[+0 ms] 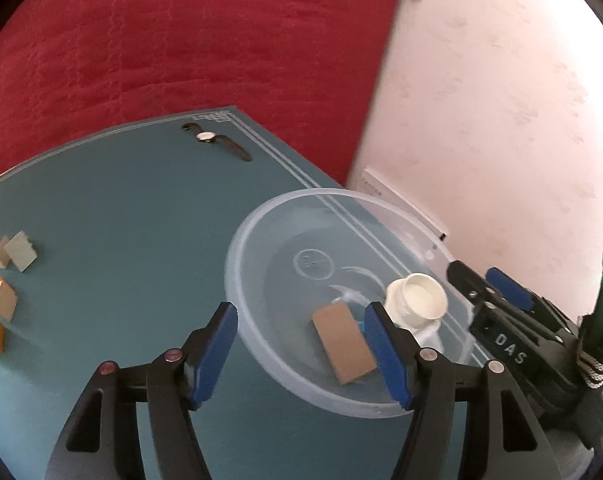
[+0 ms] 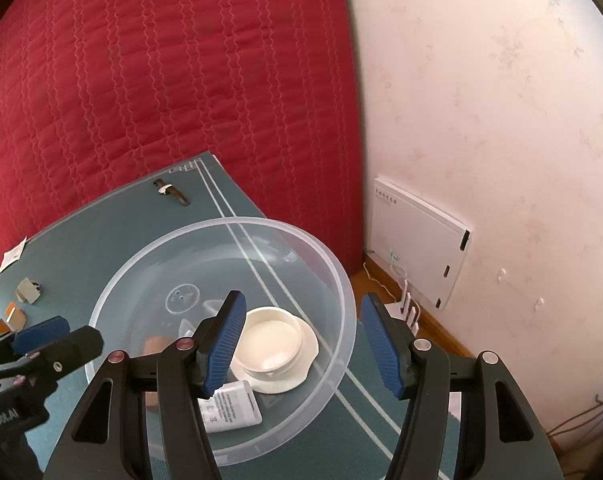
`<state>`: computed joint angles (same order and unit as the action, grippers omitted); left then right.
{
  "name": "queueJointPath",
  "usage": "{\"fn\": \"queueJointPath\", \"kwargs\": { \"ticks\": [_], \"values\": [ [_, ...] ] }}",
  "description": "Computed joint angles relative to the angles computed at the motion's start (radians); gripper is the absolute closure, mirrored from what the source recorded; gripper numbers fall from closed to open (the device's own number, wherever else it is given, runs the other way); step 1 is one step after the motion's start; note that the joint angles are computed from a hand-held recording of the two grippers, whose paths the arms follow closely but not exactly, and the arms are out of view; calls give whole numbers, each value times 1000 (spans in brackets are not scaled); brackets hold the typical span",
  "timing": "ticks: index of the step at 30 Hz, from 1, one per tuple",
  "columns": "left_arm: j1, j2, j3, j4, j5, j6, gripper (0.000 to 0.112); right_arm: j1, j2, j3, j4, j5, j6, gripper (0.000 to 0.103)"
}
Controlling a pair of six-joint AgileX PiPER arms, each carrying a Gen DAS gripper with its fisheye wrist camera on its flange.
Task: Organize rigid objects
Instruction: 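Lower the wooden block into the bowl with the left gripper while the right releases the charger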
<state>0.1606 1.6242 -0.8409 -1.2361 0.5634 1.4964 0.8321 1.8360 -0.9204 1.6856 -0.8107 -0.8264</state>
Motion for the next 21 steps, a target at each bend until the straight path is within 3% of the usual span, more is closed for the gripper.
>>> {"fn": "queueJointPath", "kwargs": {
  "ticks": [6,14,21],
  "values": [
    [8,-5,22,3,-57,2,36,6,-5,4,5,1,-8,42],
    [4,-29,63,-106,-157,123,12,16,0,-2,9,11,-20,42],
    [39,-9,43,-99,-174,110,10,22,10,-20,6,44,-41,41]
  ]
}}
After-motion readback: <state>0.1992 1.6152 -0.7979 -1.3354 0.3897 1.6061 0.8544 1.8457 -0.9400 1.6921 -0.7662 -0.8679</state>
